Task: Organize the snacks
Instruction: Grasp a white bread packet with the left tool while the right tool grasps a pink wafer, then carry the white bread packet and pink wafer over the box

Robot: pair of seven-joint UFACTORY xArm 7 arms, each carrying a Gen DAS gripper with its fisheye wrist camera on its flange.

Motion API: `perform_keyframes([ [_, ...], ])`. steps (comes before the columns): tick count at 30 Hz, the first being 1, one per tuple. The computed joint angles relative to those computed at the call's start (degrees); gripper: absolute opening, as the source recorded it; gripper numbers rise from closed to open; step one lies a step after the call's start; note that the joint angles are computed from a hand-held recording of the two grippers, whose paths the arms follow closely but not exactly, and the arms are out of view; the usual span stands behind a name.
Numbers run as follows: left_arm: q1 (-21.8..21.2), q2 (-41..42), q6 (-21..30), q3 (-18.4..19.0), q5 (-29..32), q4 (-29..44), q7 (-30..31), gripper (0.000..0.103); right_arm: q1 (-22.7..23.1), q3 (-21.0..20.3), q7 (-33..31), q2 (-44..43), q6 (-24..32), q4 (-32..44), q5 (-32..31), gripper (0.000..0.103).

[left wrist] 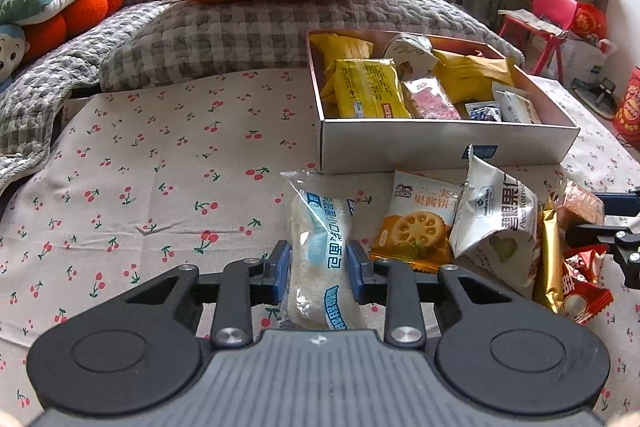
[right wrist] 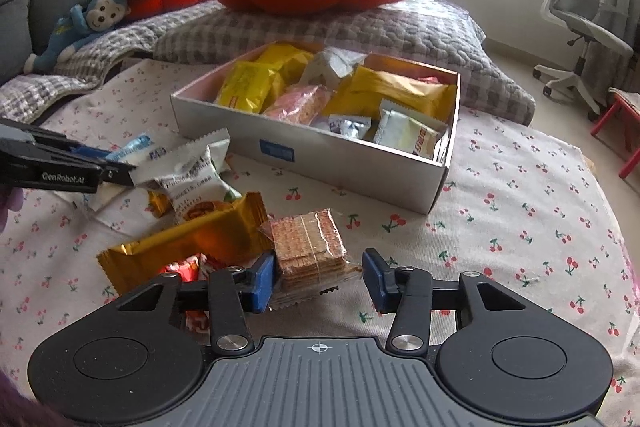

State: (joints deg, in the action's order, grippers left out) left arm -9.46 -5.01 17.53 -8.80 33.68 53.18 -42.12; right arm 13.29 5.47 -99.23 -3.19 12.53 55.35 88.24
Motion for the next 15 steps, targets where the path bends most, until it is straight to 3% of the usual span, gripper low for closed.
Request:
perform_keyframes([
  [7,0.1,-0.7,-0.8,-0.2,-1.0,-0.2,0.4,0.018,-0.2,-0.3,-0.1,-1.3,1.0,-0.1,1.4,0.045],
  [15,0.0,-0.8,0.2,-0.4,-2.1,0.1,1.4,0.018,-0.2,-0.5,0.6,-2.0,1.0,0.0,1.5,0.045],
])
